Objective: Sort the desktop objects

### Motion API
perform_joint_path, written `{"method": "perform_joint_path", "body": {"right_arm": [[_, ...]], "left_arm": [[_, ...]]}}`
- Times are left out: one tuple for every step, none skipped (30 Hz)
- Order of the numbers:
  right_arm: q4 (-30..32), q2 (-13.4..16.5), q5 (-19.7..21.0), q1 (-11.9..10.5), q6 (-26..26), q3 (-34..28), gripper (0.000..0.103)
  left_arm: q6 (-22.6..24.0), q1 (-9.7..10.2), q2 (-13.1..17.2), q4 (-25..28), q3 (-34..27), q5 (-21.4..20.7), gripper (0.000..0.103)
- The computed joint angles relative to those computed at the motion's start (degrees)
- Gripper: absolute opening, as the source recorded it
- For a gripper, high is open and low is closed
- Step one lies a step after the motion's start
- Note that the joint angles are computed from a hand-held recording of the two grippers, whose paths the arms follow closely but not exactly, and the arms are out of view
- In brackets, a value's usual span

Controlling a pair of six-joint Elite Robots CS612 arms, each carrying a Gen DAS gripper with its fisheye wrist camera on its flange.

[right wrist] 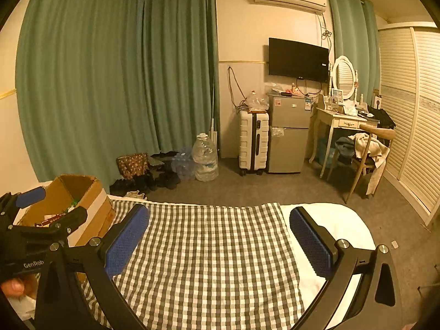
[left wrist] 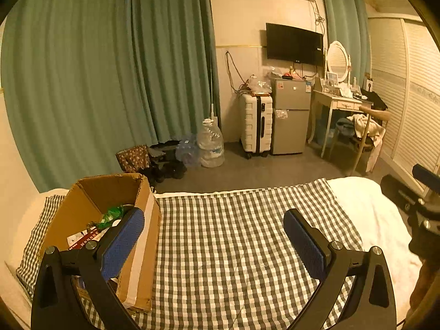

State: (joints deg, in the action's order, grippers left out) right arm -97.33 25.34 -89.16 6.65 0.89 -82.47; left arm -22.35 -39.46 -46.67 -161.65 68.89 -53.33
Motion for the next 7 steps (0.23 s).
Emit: {"method": "perform_joint_path", "body": {"right_arm": [[-0.02,0.02,0.07,0.02,-0.09,0.01,0.103],[0.01,0.0,0.03,0.11,-0.12,0.04,0.103],[0.12,0.02,0.09,0.17,-0.09,-0.08,0.103],[0.04,0.0,0.17,0.21,-0.06,-0.04,0.103],[0.11,0.02,0.2,0.25,-0.07,-0.12,0.103],[0.24,0.03,0.3,0.28,-0.15,-0.18,0.103],[0.31,-0.01,0.54,0.25,-0.27,-0.13,0.103]], "left_arm": [[-0.09,0.03,0.01,-0.16,-0.05,0.14,0.103],[-0.14,0.01,-0.07,-0.32,0.08,0.24,0.103],[-0.11,0.03,-0.1,-0.51,0.12,0.32,0.103],[-0.08,0.03,-0.16,-0.73,0.21,0.52,0.103],[-0.12,0.03,-0.22,-0.72,0.28,0.54,0.103],[-0.28,0.04,-0.21,-0.51,0.2,0.36,0.103],[-0.62,0.14,-0.28,-0.36,0.22,-0.12,0.103]]}}
